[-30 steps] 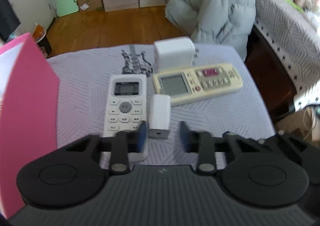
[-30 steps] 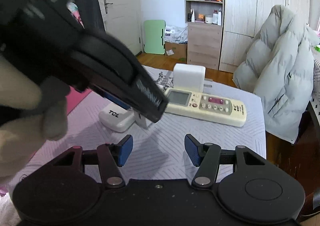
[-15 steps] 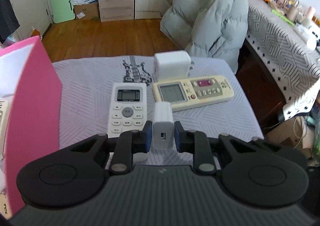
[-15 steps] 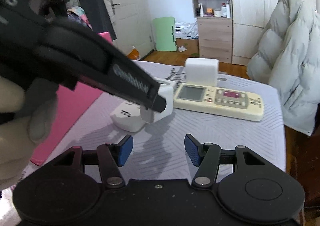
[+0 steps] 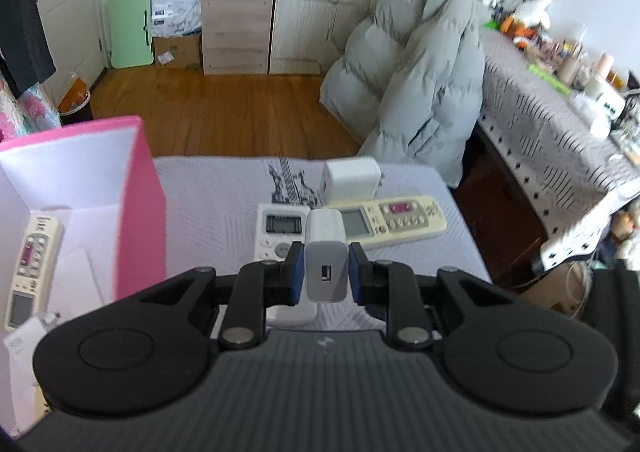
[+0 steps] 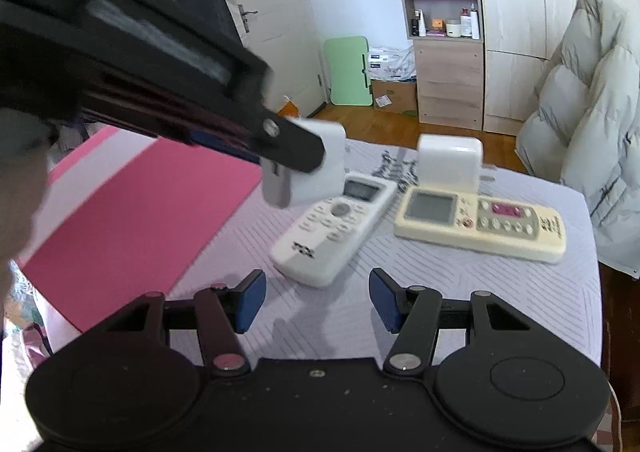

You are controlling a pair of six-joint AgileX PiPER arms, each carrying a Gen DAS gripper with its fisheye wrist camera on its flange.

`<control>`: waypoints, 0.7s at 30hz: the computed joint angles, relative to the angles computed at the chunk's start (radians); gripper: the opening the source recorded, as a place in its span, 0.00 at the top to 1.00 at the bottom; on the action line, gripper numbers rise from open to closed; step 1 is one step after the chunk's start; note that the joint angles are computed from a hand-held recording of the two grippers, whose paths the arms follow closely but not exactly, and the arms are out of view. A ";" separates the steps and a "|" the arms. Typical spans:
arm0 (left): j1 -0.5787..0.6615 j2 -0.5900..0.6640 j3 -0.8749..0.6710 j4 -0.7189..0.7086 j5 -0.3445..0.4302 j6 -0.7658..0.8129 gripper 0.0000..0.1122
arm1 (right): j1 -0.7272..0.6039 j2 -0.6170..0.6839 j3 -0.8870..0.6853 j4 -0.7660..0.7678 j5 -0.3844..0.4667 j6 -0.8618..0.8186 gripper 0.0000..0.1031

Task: Organize rigid objects
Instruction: 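Carry the small charger into the box with the left gripper while the right gripper grasps the TCL remote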

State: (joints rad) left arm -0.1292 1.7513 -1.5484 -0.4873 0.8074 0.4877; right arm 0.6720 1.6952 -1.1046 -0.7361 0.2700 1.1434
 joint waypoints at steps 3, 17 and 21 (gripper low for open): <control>0.074 -0.009 -0.055 -0.069 0.098 0.050 0.81 | -0.005 0.054 -0.089 0.142 0.035 -0.162 0.39; 0.395 0.023 -0.207 -0.098 0.232 0.130 0.81 | 0.084 0.365 -0.518 -0.006 0.395 0.018 0.27; 0.457 0.055 -0.195 -0.120 0.233 0.169 0.81 | 0.097 0.434 -0.630 0.019 0.521 -0.016 0.25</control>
State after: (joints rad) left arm 0.3278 1.8063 -1.7437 -0.6077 1.0406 0.6567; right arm 0.7692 2.1296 -1.7348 -0.7168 0.7907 1.1272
